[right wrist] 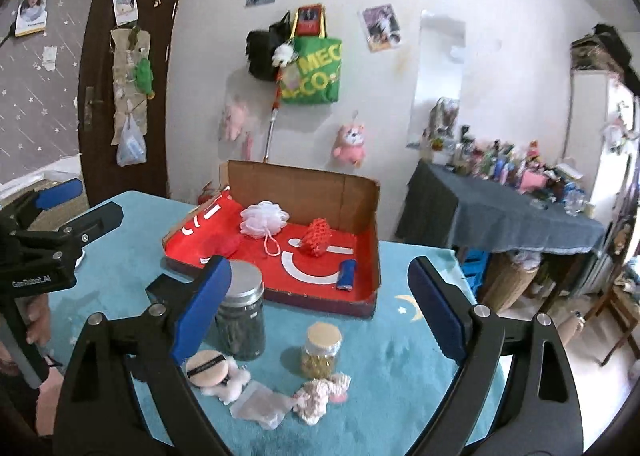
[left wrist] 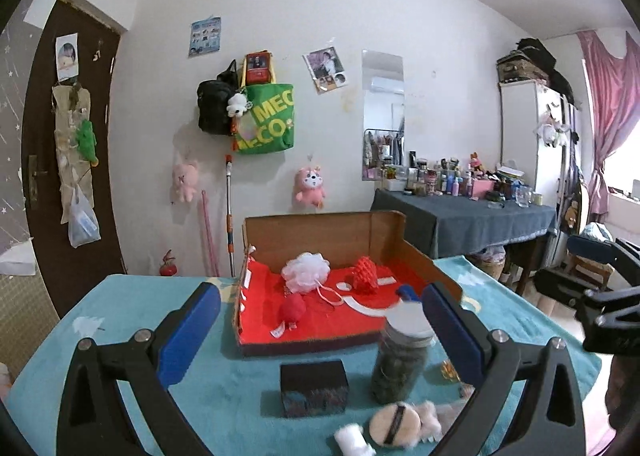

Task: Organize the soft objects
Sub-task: 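Withdraw both tools from the box back toward the remaining items, then grasp the white scrunchie with the right tool while the left tool grasps the black pom-pom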

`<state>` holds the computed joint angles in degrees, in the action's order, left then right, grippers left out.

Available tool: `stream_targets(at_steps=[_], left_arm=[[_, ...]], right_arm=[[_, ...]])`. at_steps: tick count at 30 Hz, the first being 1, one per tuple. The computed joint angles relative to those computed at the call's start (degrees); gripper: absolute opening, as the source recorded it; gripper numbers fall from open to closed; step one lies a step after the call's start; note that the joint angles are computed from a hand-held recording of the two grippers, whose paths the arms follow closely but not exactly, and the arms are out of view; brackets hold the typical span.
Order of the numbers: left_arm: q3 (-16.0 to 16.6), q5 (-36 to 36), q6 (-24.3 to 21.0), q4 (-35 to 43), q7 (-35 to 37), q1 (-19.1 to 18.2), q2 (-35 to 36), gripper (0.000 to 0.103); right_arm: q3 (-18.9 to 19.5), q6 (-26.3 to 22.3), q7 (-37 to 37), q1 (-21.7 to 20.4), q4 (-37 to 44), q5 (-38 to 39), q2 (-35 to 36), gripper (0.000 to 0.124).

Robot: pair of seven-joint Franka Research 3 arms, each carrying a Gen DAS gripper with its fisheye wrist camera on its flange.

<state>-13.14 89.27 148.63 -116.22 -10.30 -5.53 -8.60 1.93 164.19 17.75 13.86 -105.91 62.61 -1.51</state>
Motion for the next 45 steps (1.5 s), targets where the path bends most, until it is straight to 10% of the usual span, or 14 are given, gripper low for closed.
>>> stream_targets(at_steps=[7,13,38,45], left_arm=[[-2.29,2.84,-5.73,-4.14,-4.15,-2.13,-0.90,0.103],[-0.77,0.12,-1.72,-6.15,-6.64,-2.53,0.47,0.103],[2.10,-16.24,2.37,-9.59,3.89,-1.33,4.92,0.103],[3.29,-20.80,8.65,-10.65,8.27,0.01,5.97,0.065]], right_arm=[[-0.10,7.39,-17.94,2.75,-6.87,20.64,-3.26,0.096],[0.60,11.44,-23.86,2.85,-8.40,27.80,-2.07,0.096],[1.65,7.94,14.62,-1.99,-9.39,-8.20,7.03,0.096],[2.18,0.19,21.80,-4.98,-4.88,-13.32,10.46,0.085]])
